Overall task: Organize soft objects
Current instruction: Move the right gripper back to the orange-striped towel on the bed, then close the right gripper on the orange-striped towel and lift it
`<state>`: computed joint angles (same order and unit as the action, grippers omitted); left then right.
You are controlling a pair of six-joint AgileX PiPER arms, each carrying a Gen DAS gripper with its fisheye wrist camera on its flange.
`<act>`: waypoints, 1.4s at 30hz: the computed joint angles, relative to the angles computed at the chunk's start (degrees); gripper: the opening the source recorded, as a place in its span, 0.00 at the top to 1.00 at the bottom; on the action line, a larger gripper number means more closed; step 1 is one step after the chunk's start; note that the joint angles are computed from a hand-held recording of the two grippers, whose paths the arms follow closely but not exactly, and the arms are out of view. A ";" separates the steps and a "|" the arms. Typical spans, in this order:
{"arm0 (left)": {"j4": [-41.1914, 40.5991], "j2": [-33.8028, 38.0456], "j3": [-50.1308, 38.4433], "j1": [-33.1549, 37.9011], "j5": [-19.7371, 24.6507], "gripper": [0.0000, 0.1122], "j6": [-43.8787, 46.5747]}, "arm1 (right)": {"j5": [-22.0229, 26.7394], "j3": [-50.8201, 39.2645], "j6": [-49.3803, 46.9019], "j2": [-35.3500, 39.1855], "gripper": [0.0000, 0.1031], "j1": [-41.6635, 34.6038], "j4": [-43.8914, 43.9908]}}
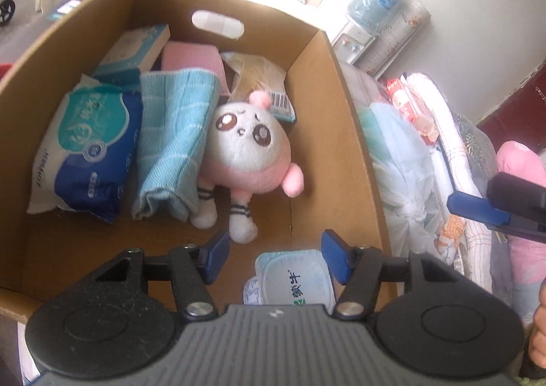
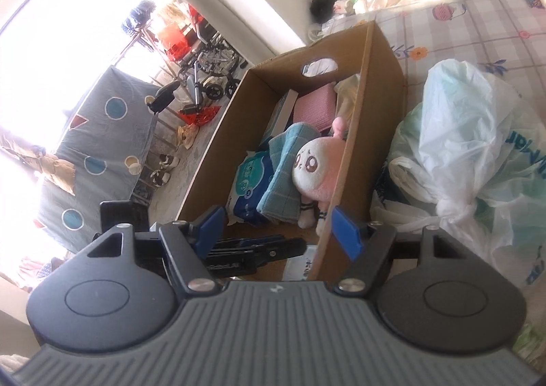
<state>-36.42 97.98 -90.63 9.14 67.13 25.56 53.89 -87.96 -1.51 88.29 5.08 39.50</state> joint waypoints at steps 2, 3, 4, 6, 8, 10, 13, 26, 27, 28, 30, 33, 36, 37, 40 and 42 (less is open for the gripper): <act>0.28 -3.83 2.44 -0.42 -4.15 0.37 1.46 | -5.24 5.24 1.70 -5.10 0.27 0.13 -5.09; 0.60 -6.37 4.15 -1.20 -7.07 0.33 2.31 | -7.83 8.25 2.83 -7.89 0.26 -0.22 -7.32; 0.57 -8.36 5.41 -1.89 -9.32 0.29 3.39 | -9.71 10.75 3.84 -10.29 0.23 -0.72 -8.97; -0.02 -12.50 7.96 -3.69 -13.56 0.25 6.19 | -13.69 17.38 5.96 -16.49 0.20 -2.99 -12.08; -2.08 -15.76 10.37 -5.87 -16.48 0.21 10.26 | -15.49 23.06 6.89 -22.06 0.17 -7.18 -12.67; -3.08 -18.09 11.93 -9.62 -18.39 0.20 12.34 | -15.50 28.32 4.51 -26.81 0.16 -13.38 -9.14; -4.22 -19.10 12.85 -15.21 -18.63 0.18 14.58 | -12.75 36.45 -3.90 -32.83 0.16 -25.82 1.34; 10.68 -3.95 6.90 -44.98 -27.28 0.23 3.23 | 5.05 38.96 -32.98 -23.56 0.18 -56.99 18.09; 11.67 -1.87 5.21 -46.43 -27.71 0.24 2.23 | 4.02 36.63 -32.54 -20.99 0.18 -55.60 16.75; 13.27 0.15 3.45 -47.83 -27.98 0.26 0.39 | 3.09 34.30 -32.40 -18.11 0.18 -54.32 15.43; 15.95 4.74 -1.15 -50.10 -26.70 0.31 -2.12 | 1.29 30.14 -30.89 -13.03 0.21 -52.04 12.18; 19.25 12.22 -9.53 -52.24 -22.49 0.43 -6.08 | 0.23 23.14 -27.20 -4.46 0.22 -49.06 6.41; 20.75 19.39 -18.20 -53.27 -17.70 0.46 -8.82 | -0.07 18.06 -24.24 1.86 0.23 -47.09 2.05; 21.35 21.28 -20.59 -53.53 -16.48 0.49 -9.76 | 0.10 16.53 -23.32 3.71 0.23 -46.51 0.69; 22.52 26.10 -26.78 -54.07 -13.24 0.51 -11.03 | -0.51 13.99 -22.28 7.61 0.23 -45.20 -1.06; 23.70 28.70 -30.17 -54.43 -11.53 0.54 -12.14 | -1.41 12.95 -22.08 9.47 0.26 -44.24 -1.83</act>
<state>-12.72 126.68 -120.80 -45.29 55.60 13.42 52.47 -75.01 -23.59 97.76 -39.16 37.67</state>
